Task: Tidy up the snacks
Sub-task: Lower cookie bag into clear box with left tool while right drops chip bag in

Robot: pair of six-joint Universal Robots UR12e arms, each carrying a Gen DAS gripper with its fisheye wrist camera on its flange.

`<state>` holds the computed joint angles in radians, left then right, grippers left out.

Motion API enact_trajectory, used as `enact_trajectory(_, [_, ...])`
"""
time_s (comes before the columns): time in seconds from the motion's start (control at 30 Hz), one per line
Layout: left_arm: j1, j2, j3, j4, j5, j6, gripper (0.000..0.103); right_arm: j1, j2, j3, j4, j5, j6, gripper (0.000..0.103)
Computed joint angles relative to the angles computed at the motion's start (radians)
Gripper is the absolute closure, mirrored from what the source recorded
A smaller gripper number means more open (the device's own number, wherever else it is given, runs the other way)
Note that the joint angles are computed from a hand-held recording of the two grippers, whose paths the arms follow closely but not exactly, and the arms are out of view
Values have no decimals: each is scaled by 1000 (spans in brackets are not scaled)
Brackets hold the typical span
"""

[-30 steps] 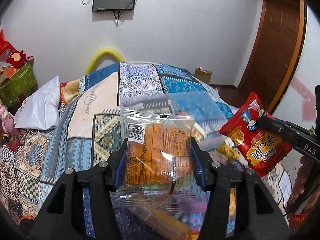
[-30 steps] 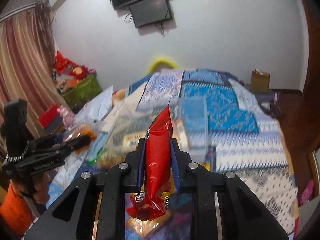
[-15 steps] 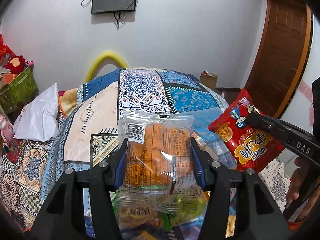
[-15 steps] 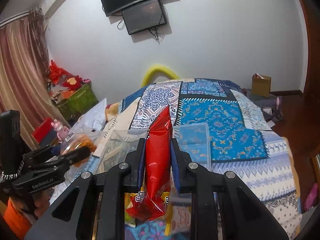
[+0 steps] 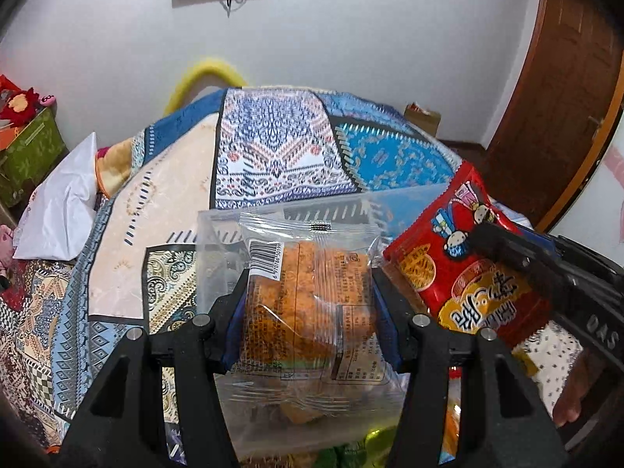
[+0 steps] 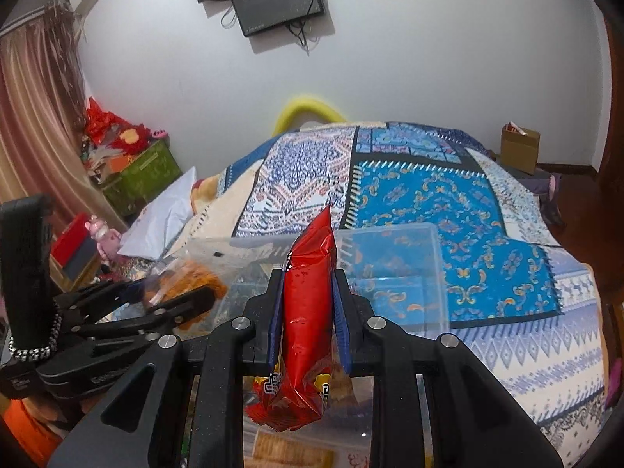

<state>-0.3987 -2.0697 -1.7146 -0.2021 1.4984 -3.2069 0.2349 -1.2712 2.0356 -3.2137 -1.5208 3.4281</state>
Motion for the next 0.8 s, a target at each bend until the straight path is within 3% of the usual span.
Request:
enact_trajectory(0.33, [-3,-40,59,-115,11,-22,47,1,28,-26,80,29,-30,82])
enact_trajectory(0.47, [-8,-40,53,-101,30,-28,43,0,34,-29,103,47,-29,82])
enact_trajectory(0.7, [-5,-17,30,-60,17,-16,39,18,30,-37,130,-21,-64,82])
enact_trajectory(0.8, [-6,-1,17,-44,21,-8,39,21,15,-33,133,-40,-69,72])
